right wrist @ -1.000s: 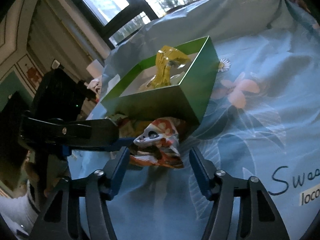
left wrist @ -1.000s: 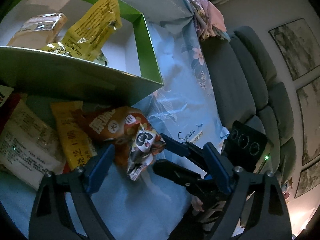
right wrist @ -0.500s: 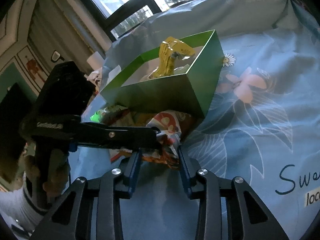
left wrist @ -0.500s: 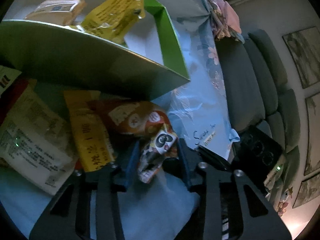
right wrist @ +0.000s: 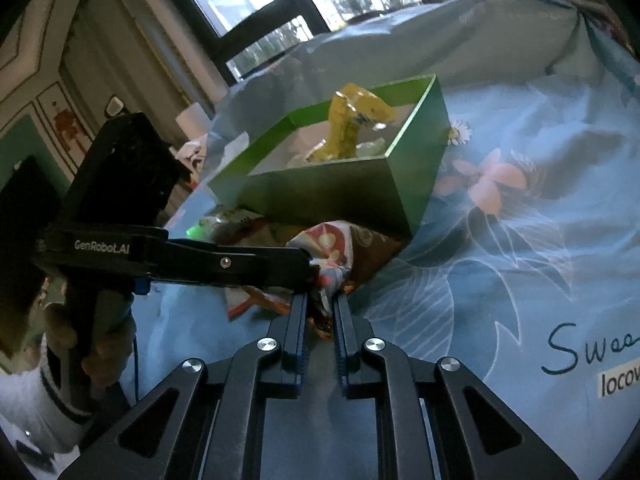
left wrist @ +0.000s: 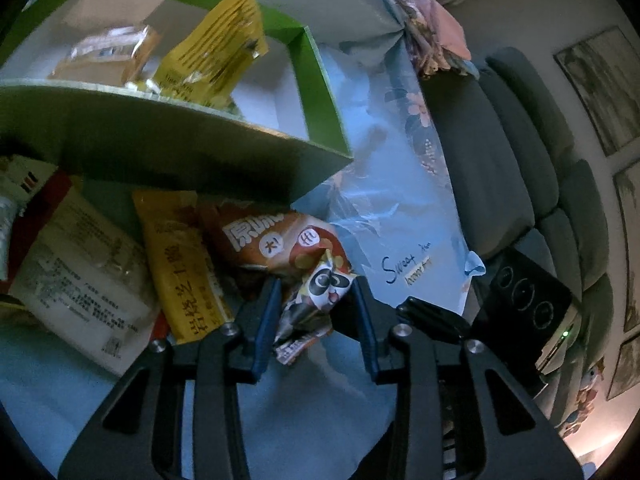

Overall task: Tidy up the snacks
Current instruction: 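Grasp the orange-white panda bag with the left gripper while the right gripper grasps it too, then lift and carry the panda bag with both grippers into the green box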

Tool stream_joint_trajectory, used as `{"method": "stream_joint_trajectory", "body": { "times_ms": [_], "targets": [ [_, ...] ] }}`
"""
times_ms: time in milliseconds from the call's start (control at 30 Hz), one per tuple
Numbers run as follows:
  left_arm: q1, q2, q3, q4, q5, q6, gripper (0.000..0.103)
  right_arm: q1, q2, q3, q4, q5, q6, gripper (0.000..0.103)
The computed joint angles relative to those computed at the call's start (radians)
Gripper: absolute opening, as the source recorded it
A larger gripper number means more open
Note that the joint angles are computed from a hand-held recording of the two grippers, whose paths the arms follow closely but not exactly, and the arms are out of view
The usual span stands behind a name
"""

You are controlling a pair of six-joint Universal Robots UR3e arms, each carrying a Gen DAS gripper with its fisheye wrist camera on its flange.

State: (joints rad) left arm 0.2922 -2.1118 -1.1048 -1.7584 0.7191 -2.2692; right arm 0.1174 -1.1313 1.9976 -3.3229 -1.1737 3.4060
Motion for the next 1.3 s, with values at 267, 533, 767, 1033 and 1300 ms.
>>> {"method": "stream_joint_trajectory", "body": {
  "times_ms": [267,533,767,1033,1300],
  "targets": [
    [0.011,0.116,-0.119,0.070,-0.012,0.051,0.035,0.045,-0.043,0.052,-0.096,-0.075,0.038,0.014],
    [0.037,0.183,-0.173,0.129,-0.053,0.081,0.035,0.095,-0.087,-0.002,-0.042,-0.156,0.016,0.014],
    [0.058,0.155,-0.077,0.112,-0.099,0.077,0.035,0.129,-0.068,-0.150,0.047,-0.204,-0.012,0.014],
    [0.069,0.061,0.085,0.104,-0.135,0.039,0.035,0.144,0.029,-0.355,0.131,-0.226,-0.046,0.014],
    [0.061,-0.101,0.288,0.144,-0.171,-0.032,0.035,0.151,0.159,-0.613,0.260,-0.258,-0.078,0.014]
  ]
}}
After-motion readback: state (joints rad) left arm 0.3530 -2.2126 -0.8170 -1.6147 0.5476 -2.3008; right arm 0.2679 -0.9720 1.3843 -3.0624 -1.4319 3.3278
